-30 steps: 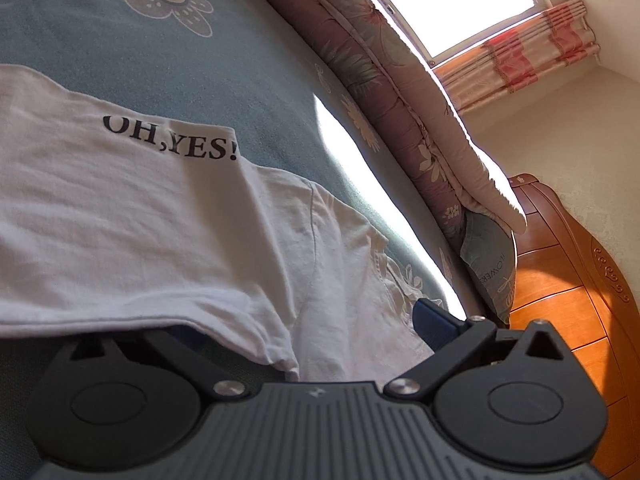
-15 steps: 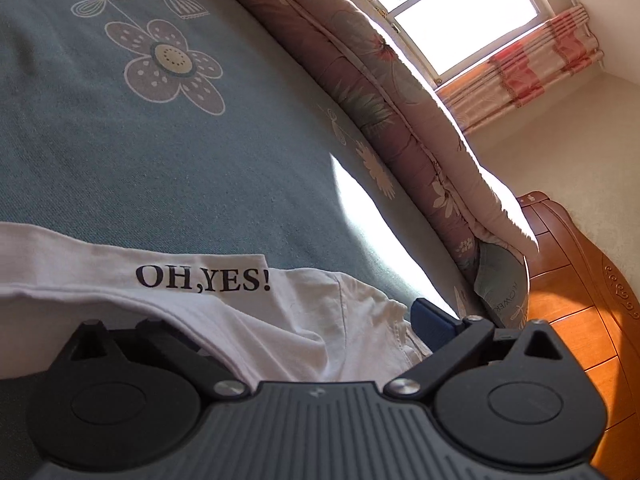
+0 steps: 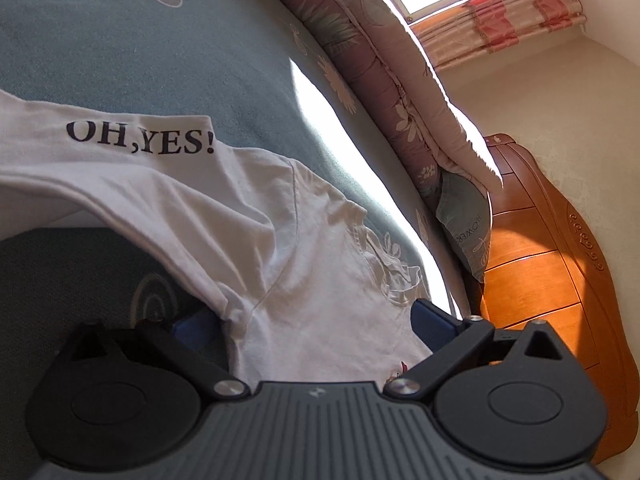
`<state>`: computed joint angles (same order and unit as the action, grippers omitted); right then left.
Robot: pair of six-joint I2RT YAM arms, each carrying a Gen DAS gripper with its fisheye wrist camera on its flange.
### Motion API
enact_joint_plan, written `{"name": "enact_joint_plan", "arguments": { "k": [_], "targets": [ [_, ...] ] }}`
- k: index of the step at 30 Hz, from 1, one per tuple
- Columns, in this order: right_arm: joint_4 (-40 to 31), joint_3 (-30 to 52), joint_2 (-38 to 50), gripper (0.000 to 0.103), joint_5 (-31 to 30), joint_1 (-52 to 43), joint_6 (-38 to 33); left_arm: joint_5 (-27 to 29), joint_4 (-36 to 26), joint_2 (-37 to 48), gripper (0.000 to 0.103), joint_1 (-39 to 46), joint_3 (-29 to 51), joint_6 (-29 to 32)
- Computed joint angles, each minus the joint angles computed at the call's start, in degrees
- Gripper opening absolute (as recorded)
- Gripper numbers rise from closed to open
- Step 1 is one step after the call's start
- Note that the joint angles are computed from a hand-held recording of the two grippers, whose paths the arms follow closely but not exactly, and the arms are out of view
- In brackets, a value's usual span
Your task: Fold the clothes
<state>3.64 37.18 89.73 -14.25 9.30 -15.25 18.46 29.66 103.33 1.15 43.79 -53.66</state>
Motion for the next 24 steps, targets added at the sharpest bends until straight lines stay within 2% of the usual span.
{"name": "enact_joint_plan", "arguments": {
  "k": [3, 6, 11, 16, 20, 24],
  "targets": [
    [-0.3, -0.16, -0.28, 0.103, -0.39, -0.32, -0.49, -0.41, -1.44, -1.56, 0.1, 2.05, 0.75, -0.77],
    [0.17, -0.56, -0.4, 0.103, -0.74, -0.64, -0.75, 3.05, -8.3, -4.79, 0.1, 2.14, 0.33, 2.46],
    [0.71, -0.85, -0.42, 0.103, -0.49, -0.52, -0.3, 1.83, -14.58, -17.09, 0.098, -3.07, -10.56, 6.29],
    [1.42, -2.46, -1.68, 0.103, -0.78, -0.87, -0.66, -1.02, -16.9, -31.68, 0.097, -9.88, -22.63, 0.18],
    [1.51, -3.62, -2.87, 0.103, -0.75, -1.05, -0.56, -4.77, -19.12, -42.89, 0.097, -16.52, -30.35, -7.1],
    [1.5, -4.43, -3.67, 0.103, -1.18, -1.49, -0.84, -6.96, -8.44, -45.85, 0.096, -20.13, -38.35, -14.32]
  ]
}}
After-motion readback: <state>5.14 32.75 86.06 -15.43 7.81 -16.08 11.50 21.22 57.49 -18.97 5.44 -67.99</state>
